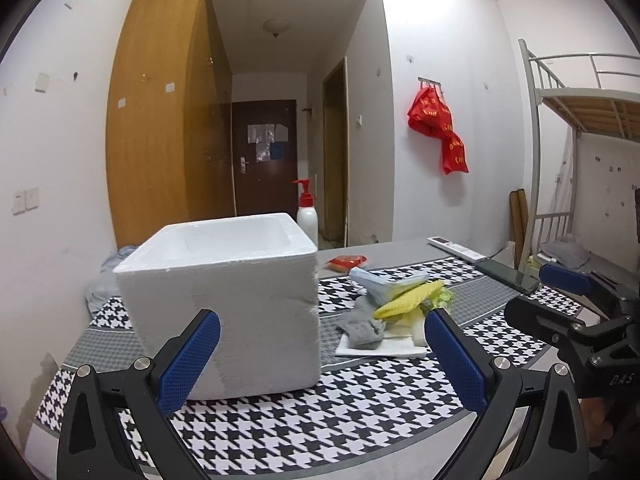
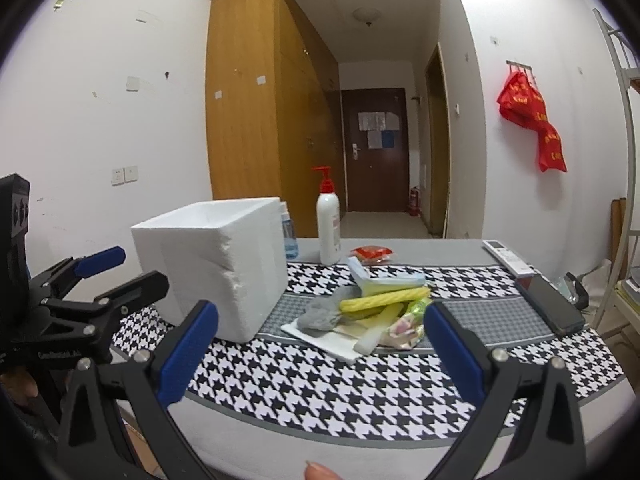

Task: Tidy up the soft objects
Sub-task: 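Move both tools toward the pile of soft items beside the foam box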

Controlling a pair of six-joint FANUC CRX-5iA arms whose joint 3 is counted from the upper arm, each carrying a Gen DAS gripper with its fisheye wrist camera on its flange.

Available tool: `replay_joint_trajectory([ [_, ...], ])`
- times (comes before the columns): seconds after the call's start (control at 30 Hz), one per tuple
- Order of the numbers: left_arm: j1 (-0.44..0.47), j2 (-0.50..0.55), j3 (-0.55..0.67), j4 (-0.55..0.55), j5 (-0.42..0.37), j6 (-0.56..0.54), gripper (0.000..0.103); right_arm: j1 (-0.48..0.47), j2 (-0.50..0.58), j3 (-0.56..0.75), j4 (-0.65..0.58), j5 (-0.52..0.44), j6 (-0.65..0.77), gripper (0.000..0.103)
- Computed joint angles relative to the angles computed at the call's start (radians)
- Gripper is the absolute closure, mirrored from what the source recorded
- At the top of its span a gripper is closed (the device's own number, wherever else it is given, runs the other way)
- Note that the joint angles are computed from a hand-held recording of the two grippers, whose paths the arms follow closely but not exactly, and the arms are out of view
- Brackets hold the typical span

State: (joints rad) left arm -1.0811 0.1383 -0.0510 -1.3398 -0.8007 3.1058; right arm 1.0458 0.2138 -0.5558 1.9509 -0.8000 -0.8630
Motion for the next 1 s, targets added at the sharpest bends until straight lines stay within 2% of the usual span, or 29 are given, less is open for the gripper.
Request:
replay_joint_trajectory([
  [0.1, 0.026, 0.006, 0.015, 0.045, 0.042, -0.046, 0.001, -0.012, -0.004, -0.001, -0.013, 0.011, 0.007, 0.0],
  [0.57, 0.09, 0.061, 0.087, 0.167, 0.131, -0.205, 0.001, -0.064, -0.017, -0.002, -0.032, 0.063, 0.033, 0.0],
  [1.0, 0.155, 0.157, 0.172, 0.375, 0.214, -0.448, 0.001, -0.111, -0.028, -0.024, -0.092, 0.104, 0.055, 0.0],
])
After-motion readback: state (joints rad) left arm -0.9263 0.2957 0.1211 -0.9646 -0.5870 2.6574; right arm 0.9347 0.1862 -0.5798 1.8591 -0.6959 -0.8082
